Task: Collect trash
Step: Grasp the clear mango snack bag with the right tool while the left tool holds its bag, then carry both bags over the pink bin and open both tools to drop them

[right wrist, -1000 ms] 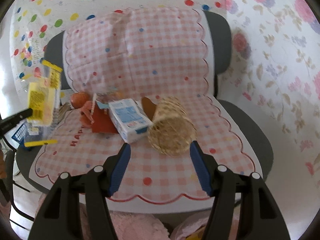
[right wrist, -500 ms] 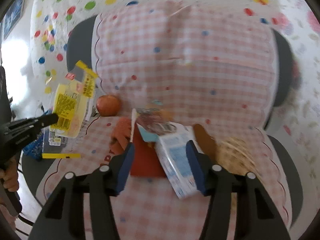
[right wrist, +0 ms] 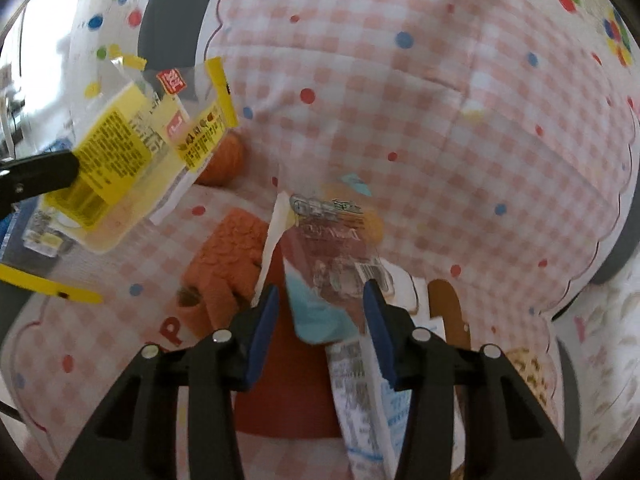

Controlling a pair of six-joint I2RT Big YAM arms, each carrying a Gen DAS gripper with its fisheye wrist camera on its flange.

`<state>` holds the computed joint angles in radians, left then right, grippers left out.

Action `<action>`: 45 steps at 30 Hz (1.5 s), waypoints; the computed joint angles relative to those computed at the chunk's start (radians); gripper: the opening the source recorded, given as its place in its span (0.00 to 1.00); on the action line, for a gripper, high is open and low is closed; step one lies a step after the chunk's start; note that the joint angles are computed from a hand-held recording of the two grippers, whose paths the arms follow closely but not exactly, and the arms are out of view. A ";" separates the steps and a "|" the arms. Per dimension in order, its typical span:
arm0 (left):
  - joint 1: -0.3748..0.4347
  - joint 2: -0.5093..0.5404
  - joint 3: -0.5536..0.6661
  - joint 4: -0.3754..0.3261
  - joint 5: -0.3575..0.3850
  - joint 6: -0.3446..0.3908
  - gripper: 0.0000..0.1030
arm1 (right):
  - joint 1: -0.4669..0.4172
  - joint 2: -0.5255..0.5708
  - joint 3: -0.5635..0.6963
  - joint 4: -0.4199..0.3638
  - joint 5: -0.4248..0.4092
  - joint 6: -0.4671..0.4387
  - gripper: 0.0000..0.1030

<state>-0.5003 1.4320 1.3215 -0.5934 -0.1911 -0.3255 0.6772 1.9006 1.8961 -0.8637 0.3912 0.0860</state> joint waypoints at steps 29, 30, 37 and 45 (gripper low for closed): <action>-0.191 -0.190 -0.114 0.056 -0.213 0.069 0.00 | 0.022 -0.470 -0.452 0.327 -0.028 0.251 0.01; -0.211 -0.199 -0.126 0.056 -0.221 0.076 0.00 | 0.034 -0.494 -0.483 0.329 -0.015 0.266 0.01; -0.320 -0.228 -0.174 0.061 -0.233 0.082 0.00 | 0.102 -0.654 -0.668 0.321 0.075 0.380 0.01; -0.436 -0.202 -0.173 0.067 -0.212 0.079 0.01 | 0.175 -0.798 -0.805 0.229 0.219 0.528 0.01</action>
